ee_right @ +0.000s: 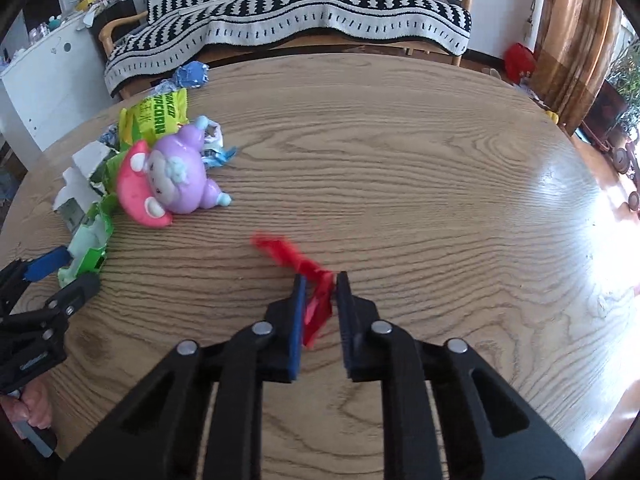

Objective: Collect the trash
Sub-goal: 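Grasp the red ribbon with the right tool while the left grasps the green tray, then carry the red ribbon with the right tool while the left carries the green tray to the bin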

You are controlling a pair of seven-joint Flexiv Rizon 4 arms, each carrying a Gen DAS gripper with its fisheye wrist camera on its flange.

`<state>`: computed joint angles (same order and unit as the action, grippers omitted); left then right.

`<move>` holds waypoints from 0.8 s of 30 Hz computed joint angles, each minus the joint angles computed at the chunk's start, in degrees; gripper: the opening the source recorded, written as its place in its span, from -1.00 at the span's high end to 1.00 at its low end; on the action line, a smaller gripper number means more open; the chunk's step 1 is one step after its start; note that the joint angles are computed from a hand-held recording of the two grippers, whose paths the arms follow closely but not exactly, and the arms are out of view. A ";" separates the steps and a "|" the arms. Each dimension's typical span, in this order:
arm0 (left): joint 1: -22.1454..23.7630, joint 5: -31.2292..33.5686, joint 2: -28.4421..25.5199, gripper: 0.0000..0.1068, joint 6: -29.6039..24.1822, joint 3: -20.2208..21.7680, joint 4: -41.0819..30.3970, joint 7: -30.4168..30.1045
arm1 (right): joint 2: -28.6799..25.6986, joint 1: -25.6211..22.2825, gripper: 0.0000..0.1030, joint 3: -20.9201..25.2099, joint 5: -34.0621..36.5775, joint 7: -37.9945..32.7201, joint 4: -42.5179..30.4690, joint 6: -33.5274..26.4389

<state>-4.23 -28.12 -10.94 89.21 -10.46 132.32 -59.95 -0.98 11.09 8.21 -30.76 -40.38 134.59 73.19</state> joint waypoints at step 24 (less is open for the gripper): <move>-14.99 -2.42 6.24 0.36 -1.18 -0.68 -0.60 -6.61 | 26.92 -11.25 0.79 -2.46 16.70 -13.67 17.60 -0.79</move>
